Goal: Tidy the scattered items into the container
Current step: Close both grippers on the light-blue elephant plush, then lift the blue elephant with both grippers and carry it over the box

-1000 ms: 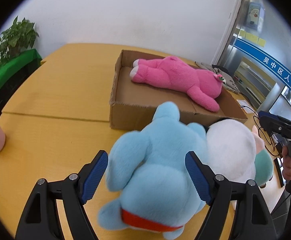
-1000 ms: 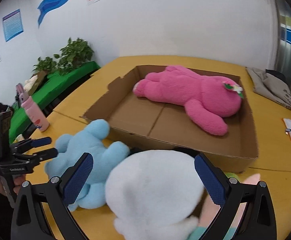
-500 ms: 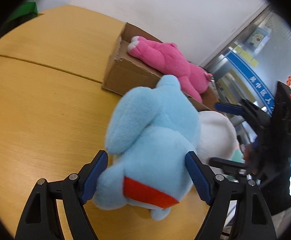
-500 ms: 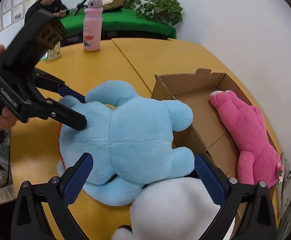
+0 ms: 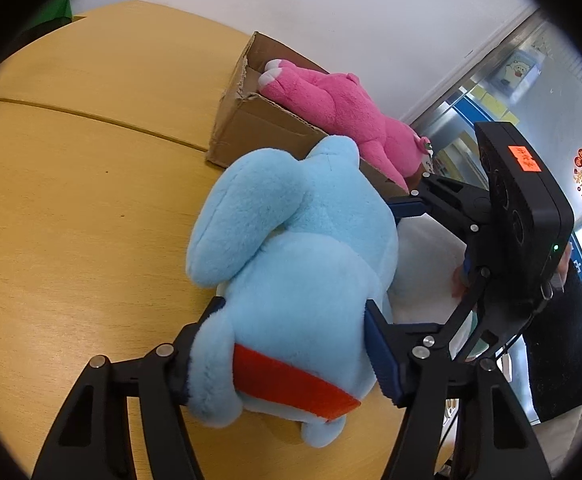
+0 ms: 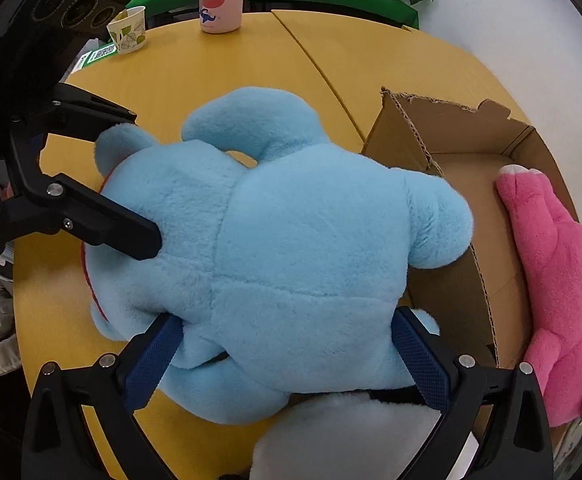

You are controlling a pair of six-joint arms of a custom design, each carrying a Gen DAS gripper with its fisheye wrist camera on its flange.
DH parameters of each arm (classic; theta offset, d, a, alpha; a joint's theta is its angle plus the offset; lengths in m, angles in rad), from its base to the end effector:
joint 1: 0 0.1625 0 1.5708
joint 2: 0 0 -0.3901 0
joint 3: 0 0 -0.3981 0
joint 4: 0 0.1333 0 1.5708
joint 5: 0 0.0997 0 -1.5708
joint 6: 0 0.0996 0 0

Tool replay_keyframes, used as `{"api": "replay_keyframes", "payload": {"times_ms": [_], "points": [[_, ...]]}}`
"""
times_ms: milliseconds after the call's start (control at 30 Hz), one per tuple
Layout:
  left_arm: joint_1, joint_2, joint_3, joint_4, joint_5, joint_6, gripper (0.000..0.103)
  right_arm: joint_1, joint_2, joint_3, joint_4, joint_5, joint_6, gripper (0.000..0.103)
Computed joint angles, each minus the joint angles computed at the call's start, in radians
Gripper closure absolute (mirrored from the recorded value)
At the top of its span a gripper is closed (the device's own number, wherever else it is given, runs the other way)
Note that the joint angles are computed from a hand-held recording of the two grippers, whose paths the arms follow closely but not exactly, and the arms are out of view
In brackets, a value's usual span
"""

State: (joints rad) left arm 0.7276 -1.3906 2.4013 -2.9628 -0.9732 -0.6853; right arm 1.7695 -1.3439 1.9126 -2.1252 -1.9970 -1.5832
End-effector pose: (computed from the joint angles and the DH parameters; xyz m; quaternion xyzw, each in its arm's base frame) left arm -0.1762 -0.4105 0.1697 0.0184 0.9399 -0.3307 0.0833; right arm 0.1933 -0.4931 0.2361 0.7610 -0.6133 -0.1404 0.1583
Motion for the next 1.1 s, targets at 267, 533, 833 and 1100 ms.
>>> {"api": "replay_keyframes", "payload": {"times_ms": [267,533,833,1100], "points": [[0.021,-0.034,0.032,-0.029,-0.047,0.016,0.042,0.007,-0.014,0.027,-0.041,-0.048,-0.072,0.000],[0.010,-0.031,0.012,0.017,-0.034,0.033,0.046,-0.011,-0.036,0.075,-0.114,-0.041,0.000,0.002],[-0.067,-0.130,0.046,0.119,0.025,-0.016,0.058,-0.075,-0.148,0.062,0.068,0.107,0.055,0.024],[0.016,-0.140,0.013,0.140,-0.050,0.022,0.057,-0.078,-0.173,0.166,-0.090,0.006,-0.051,0.010]]}}
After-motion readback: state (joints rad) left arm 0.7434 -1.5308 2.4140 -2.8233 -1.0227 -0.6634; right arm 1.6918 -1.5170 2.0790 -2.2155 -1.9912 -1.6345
